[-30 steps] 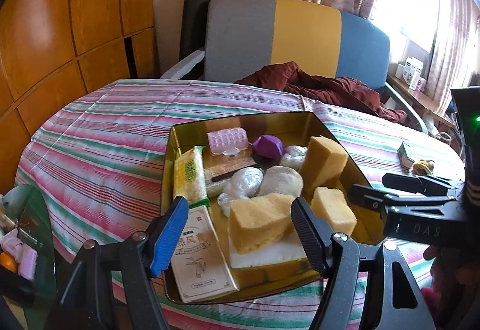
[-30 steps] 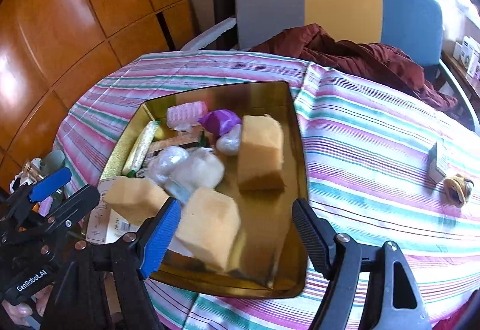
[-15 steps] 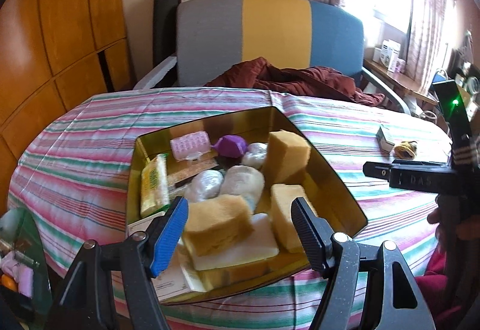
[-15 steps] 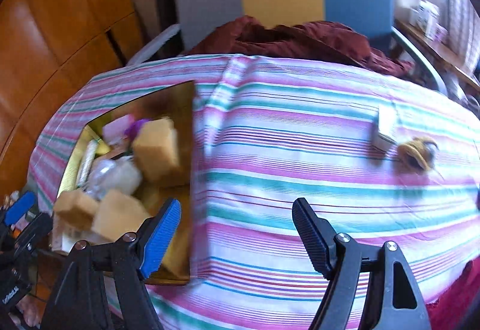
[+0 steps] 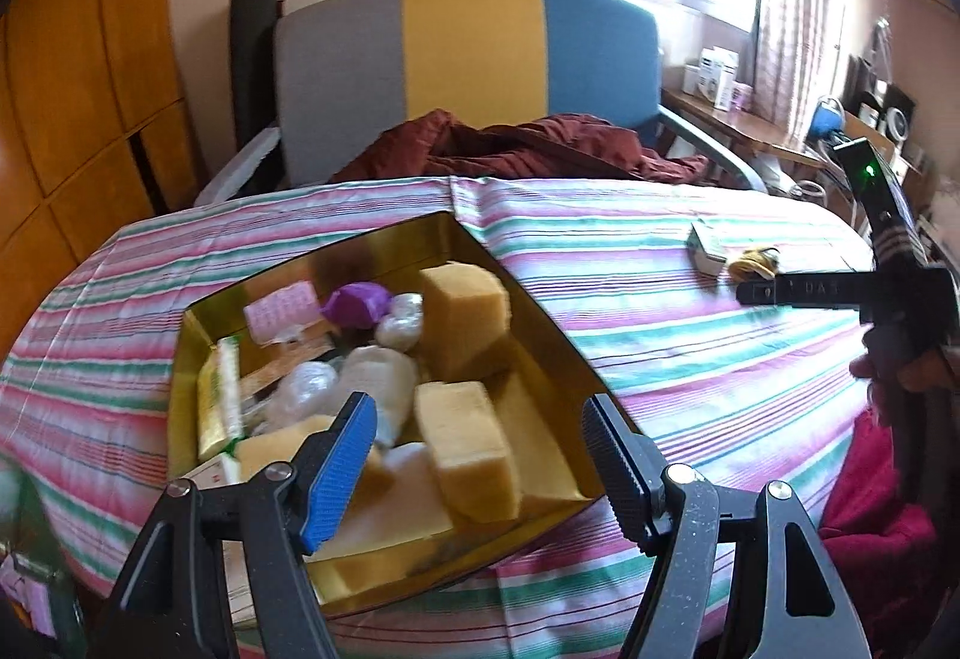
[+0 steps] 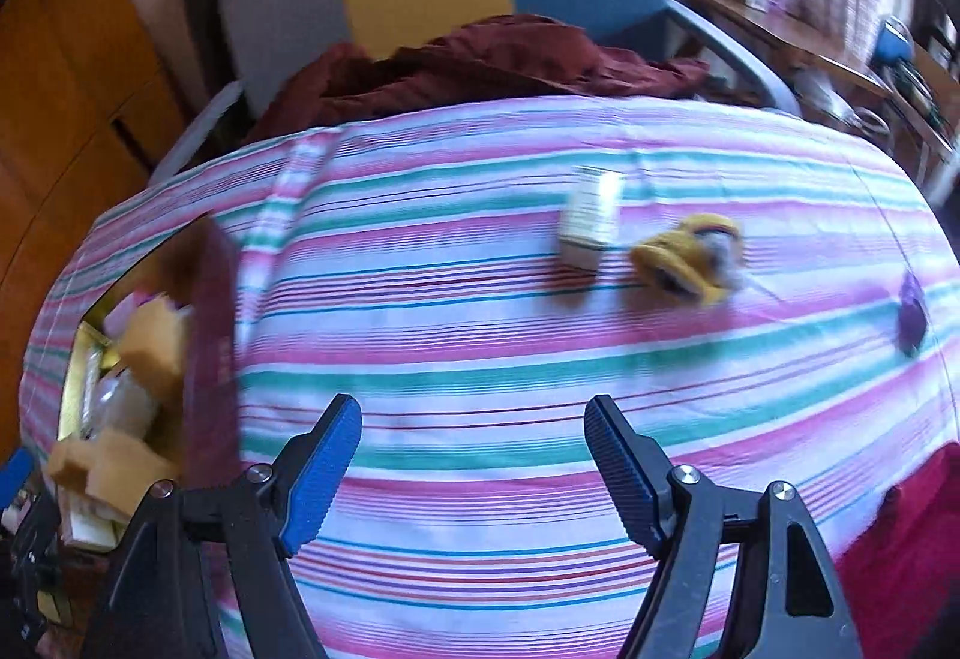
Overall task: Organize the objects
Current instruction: 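Withdraw both open tools from the tray toward the medicine box and glove, then grasp the yellow knit glove with the right tool while the left grasps the green medicine box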
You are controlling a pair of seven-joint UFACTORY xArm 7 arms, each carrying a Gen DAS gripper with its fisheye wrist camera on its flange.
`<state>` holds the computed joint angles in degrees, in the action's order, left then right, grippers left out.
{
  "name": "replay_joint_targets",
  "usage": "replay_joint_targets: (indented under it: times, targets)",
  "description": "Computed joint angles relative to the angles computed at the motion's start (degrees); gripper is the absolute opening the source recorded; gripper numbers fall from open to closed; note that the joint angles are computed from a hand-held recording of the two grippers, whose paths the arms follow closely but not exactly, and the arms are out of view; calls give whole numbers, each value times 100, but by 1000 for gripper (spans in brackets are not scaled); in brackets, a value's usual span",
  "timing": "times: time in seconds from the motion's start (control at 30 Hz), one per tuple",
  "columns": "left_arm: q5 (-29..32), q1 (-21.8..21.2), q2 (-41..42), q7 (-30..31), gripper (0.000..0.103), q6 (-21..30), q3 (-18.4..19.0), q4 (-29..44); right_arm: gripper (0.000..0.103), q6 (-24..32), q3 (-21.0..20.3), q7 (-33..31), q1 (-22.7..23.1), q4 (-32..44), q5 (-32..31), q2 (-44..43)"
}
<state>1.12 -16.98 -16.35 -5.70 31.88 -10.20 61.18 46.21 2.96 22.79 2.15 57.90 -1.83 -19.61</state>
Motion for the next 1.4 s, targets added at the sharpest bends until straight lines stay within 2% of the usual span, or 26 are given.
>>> replay_joint_targets:
  times: [0.27,0.5,0.63,0.73,0.83,0.93,0.97,1.03,1.07,1.17,1.4]
  targets:
    - [-186,-202,310,202,72,69,-42,257,78,168,-373,165,-539,-53,-104,-40]
    - [-298,-342,616,370,72,145,-75,527,78,57,-537,282,-864,310,-150,465]
    - [-380,-398,773,460,72,217,-80,670,80,84,-501,-429,-788,740,-419,953]
    - [-388,-418,925,460,72,281,-91,808,83,158,-416,-931,-739,1011,-893,1259]
    - [-449,-448,1095,487,72,362,-95,997,83,293,-399,-1288,-689,1284,-1181,1613]
    - [-504,-492,1250,539,72,401,-112,1191,83,391,-423,-1349,-653,1468,-1328,1911]
    - [-506,-514,1318,551,72,418,-128,1278,82,386,-449,-1415,-653,1490,-1286,1985]
    - [-517,-551,1438,575,72,449,-147,1423,61,318,-505,-1580,-678,1456,-952,2025]
    - [-502,-574,1513,566,72,471,-162,1511,57,238,-519,-1503,-681,1387,-1000,1974]
    - [-468,-653,1764,524,72,551,-203,1790,52,50,-595,-1548,-764,1155,-577,1716]
    - [-196,-950,2555,207,72,938,-256,2746,52,-280,-695,-931,-1030,604,-457,1156]
